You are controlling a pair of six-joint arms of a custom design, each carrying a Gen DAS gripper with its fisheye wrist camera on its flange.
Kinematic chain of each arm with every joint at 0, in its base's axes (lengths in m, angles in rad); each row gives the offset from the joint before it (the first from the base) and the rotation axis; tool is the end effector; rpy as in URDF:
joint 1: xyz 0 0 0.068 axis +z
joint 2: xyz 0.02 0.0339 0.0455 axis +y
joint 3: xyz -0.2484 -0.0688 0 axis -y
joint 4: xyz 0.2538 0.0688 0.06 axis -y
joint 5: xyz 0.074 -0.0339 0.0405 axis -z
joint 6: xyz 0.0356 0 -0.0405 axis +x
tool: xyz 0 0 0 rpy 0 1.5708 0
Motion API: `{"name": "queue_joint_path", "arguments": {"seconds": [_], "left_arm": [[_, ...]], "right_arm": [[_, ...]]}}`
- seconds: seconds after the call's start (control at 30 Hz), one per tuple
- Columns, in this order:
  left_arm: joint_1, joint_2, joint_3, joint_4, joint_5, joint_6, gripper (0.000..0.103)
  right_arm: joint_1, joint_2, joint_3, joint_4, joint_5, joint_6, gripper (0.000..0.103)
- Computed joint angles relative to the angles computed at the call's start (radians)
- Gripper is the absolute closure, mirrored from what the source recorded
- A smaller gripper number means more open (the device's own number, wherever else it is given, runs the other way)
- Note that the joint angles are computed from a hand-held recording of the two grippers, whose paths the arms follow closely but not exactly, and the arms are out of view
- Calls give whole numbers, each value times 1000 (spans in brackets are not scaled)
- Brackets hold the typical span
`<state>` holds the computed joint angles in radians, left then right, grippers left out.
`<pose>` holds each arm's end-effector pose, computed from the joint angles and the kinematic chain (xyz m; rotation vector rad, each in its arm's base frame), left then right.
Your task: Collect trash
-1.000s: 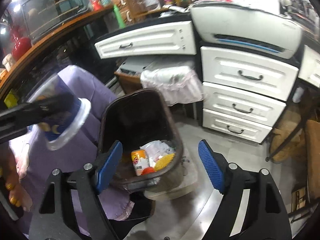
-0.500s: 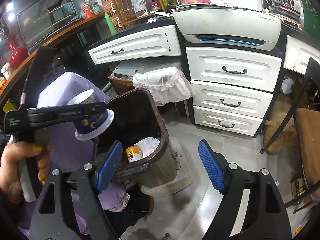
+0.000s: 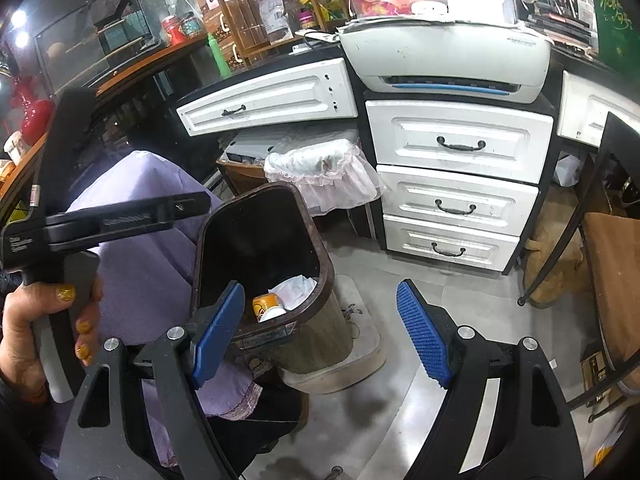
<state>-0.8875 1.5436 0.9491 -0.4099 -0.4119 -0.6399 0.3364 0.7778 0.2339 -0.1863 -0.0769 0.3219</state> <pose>0.2095 -0.2348 0.1794 0.1550 2.4539 -0.1236 0.1622 0.0596 0.1348 -0.0571 2.3353 0.4224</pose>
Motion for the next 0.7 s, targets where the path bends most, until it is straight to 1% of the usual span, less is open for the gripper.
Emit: {"name": "queue_joint_path", "arguments": {"seconds": [0.13, 0.17, 0.23, 0.27, 0.37, 0.4, 0.47, 0.5, 0.57, 0.6, 0.67, 0.7], "left_arm": [[-55, -123, -55, -11, -53, -33, 12], [-71, -154, -66, -19, -69, -41, 11], [-120, -238, -92, -52, -127, -66, 8], [-140, -269, -103, -64, -151, -75, 7], [-235, -403, -137, -152, -273, -135, 6], [-263, -437, -143, -184, -308, -160, 6], [-308, -496, -155, -243, -358, -210, 6], [-351, -541, -163, -300, -401, -265, 6], [-411, -587, -162, -390, -460, -349, 6], [-458, -604, -152, -468, -506, -424, 6], [-564, -600, -116, -665, -591, -619, 6], [-604, -590, -99, -743, -614, -697, 6]], "right_arm": [[51, -125, 1, -91, 55, 31, 24], [61, -147, 3, -106, 65, 36, 22], [104, -222, 8, -154, 107, 60, 15], [135, -261, 12, -178, 136, 75, 15], [234, -321, 39, -235, 227, 107, 14], [300, -341, 56, -262, 292, 129, 13], [404, -368, 79, -300, 393, 172, 6], [492, -387, 95, -324, 484, 207, 6], [653, -397, 124, -364, 652, 269, 6], [748, -387, 148, -383, 743, 300, 6], [888, -338, 196, -411, 865, 347, 6], [970, -303, 225, -426, 929, 374, 6]]}}
